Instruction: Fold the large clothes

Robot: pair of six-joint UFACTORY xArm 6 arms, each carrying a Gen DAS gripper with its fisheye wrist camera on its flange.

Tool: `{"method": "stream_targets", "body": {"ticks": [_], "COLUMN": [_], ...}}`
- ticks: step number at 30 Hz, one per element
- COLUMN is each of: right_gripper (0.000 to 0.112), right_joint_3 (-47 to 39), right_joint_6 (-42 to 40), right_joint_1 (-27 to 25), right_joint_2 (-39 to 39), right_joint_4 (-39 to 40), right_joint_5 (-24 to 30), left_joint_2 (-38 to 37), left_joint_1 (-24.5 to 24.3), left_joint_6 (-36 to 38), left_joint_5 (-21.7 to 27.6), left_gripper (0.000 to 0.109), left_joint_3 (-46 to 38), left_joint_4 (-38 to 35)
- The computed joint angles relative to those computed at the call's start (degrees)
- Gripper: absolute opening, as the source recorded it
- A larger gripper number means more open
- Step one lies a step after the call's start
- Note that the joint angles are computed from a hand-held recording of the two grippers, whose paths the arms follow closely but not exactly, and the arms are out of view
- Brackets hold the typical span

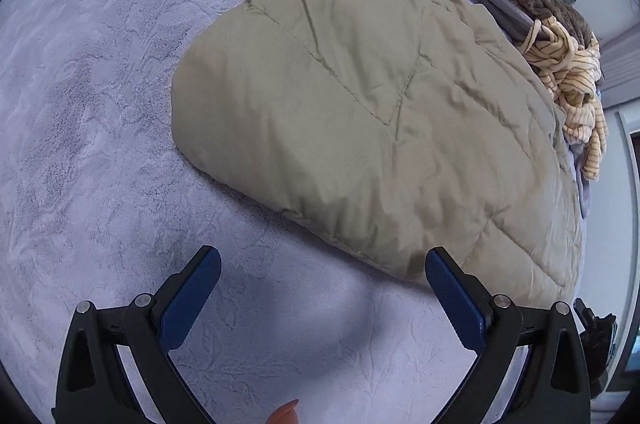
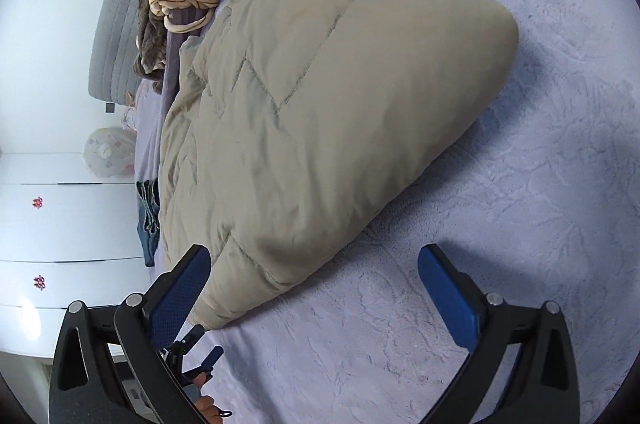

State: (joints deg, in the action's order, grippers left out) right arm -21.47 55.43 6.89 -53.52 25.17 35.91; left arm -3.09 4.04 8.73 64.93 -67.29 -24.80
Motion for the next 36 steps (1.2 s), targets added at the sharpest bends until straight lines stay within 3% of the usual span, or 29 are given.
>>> {"method": "stream_targets", "body": {"ticks": [9,15,19,20,21,23,25,26,27,30,33,36], "right_gripper": [0.103,0.103,0.103,0.103,0.103,0.103,0.097,0.081,0.057,0.032,0.022,0.021], "right_joint_3": [1.17,-1.48,-4.99,-5.40,-5.47,-5.45,-4.74,-4.41,-4.02,-3.47,-3.30,-2.41], "right_joint_6": [-7.68,-25.04,-35.41,-36.02,-36.04,-36.04,-32.94,-31.07,-30.25,-28.37,-22.91,-16.04], "right_joint_1": [-0.14,0.47,0.13,0.10,0.06,0.37,0.47,-0.12,-0.37,0.67,1.33,2.16], "right_joint_2": [4.66,11.61,17.65,18.43,18.62,18.69,18.01,17.67,17.42,16.45,14.49,11.37], "right_joint_4": [12.61,34.43,45.70,46.01,45.89,46.53,44.66,43.15,42.94,40.86,32.86,24.28], "right_joint_5": [-8.43,-16.67,-16.80,-16.64,-16.60,-17.25,-17.59,-16.84,-16.29,-17.92,-18.38,-18.07], "left_joint_2": [8.56,12.79,15.16,15.25,15.15,15.14,14.27,13.56,13.06,11.20,9.05,7.31], "left_joint_1": [1.92,0.74,-0.41,-0.69,-1.02,-0.91,-0.10,0.14,0.22,0.21,0.13,1.19], "left_joint_6": [1.52,1.87,-0.73,-1.16,-1.75,-0.79,1.27,2.91,4.29,8.27,12.86,17.25], "left_joint_5": [1.31,-1.93,-4.60,-5.75,-6.70,-7.24,-7.20,-7.42,-7.55,-7.83,-8.26,-6.31], "left_gripper": [0.102,0.102,0.101,0.091,0.071,0.045,0.033,0.027,0.023,0.020,0.018,0.018], "left_joint_3": [-4.53,-9.27,-10.29,-10.18,-10.07,-9.97,-9.31,-8.89,-8.77,-8.47,-8.20,-8.40], "left_joint_4": [-14.90,-22.37,-21.85,-21.52,-20.60,-21.32,-22.04,-21.96,-21.81,-20.60,-19.58,-19.47]}}
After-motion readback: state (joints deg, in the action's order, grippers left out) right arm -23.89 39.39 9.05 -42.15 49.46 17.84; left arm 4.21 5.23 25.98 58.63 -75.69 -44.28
